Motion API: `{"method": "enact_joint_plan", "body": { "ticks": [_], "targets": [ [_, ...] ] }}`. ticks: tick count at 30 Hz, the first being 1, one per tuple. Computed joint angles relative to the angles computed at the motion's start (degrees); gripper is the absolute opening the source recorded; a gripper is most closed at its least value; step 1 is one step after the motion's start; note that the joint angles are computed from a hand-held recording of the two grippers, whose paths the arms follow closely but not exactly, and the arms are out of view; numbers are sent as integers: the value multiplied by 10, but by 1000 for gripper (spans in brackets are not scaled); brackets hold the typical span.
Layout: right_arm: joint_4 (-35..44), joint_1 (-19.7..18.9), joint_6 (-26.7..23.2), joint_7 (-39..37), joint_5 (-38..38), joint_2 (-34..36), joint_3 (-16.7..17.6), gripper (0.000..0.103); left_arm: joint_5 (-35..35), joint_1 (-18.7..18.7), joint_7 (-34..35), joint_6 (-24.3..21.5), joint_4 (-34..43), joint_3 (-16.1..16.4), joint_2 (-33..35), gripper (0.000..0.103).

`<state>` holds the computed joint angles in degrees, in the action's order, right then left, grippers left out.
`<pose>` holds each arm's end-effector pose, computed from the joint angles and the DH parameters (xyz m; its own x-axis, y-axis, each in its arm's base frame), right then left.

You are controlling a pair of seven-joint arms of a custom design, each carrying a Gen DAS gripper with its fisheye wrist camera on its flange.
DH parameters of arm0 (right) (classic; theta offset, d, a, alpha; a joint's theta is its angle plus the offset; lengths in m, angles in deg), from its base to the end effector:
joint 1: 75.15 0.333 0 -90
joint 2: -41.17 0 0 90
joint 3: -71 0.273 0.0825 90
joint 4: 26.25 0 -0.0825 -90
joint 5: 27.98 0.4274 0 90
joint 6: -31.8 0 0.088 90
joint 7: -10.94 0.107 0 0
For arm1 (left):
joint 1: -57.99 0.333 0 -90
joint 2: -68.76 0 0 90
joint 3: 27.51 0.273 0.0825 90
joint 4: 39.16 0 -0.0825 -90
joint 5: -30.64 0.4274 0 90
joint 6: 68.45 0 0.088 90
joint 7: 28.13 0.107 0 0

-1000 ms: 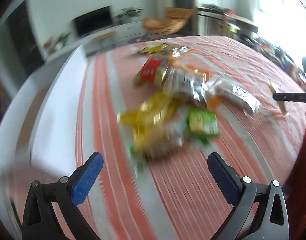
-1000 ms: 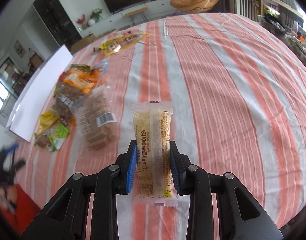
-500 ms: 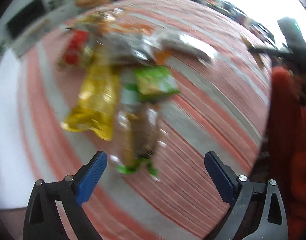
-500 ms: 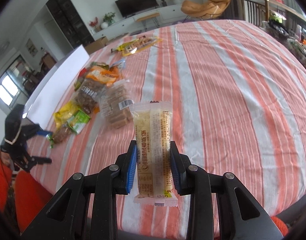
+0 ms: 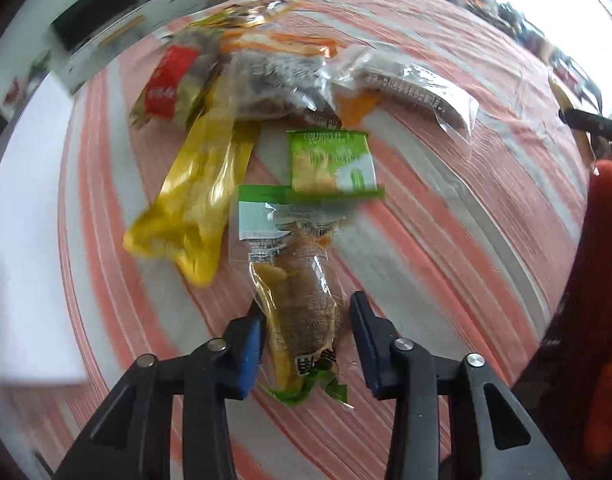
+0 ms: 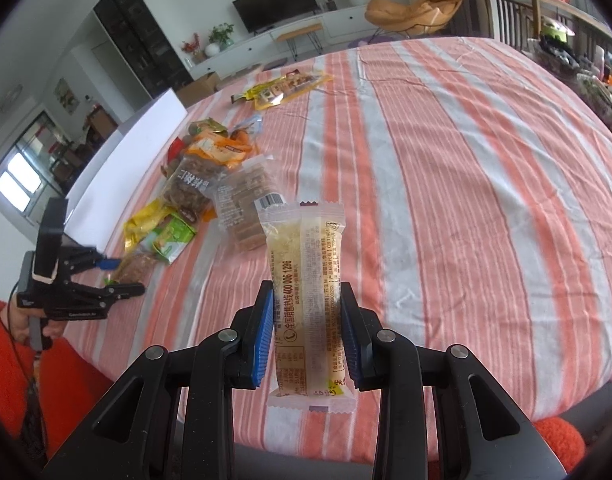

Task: Organize snacks
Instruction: 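Lift the cream bar with the right tool while the left tool grasps the peanut pack, then drop the peanut pack and cream bar into the white box with both tools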

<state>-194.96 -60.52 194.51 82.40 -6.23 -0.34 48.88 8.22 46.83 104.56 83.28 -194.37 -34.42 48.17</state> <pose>0.4023 -0.0380 0.3400 -0.0084 -0.9338 -0.3578 -0.8180 0.2122 -0.5347 0.4395 -0.1274 0.2976 -0.6746 -0.7381 -0.0052 -0.6911 0.6340 -0.3471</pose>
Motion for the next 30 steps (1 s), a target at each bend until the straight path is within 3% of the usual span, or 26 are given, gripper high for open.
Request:
{"method": "enact_joint_plan", "body": {
  "ticks": [3,6,10,14,17,18,21,24,25,26,30],
  "targets": [
    [1,-2,-17,-1,0,-8,0,33,-82,-14,18,-33,-30,48,-44,32],
    [18,20,-41,-7,20,2,-9,32,-159,0,32,-90,-35,95,-88,31],
    [83,97,-50,-36,85,56,-19,32,-217,56,47,-143,5,138,-120,31],
    [198,208,-51,-97,202,141,-33,32,-210,117,19,-119,71,132,-95,31],
    [333,290,-83,-175,334,238,-47,32,-173,160,-30,-80,139,114,-39,31],
    [383,316,-75,-166,360,277,-44,32,-158,169,-44,-68,149,108,-29,32],
    [531,331,-122,-198,440,400,-27,32,-87,206,-119,-31,191,86,24,42],
    [669,315,-163,-178,489,518,5,36,-59,221,-159,-3,213,86,68,76],
    [719,304,-182,-172,499,560,16,51,-58,223,-171,12,211,87,73,90],
    [752,292,-184,-143,474,588,32,74,-66,223,-178,39,196,87,68,91],
    [734,280,-151,-162,482,584,53,75,-91,206,-189,115,146,89,45,91]
  ]
}}
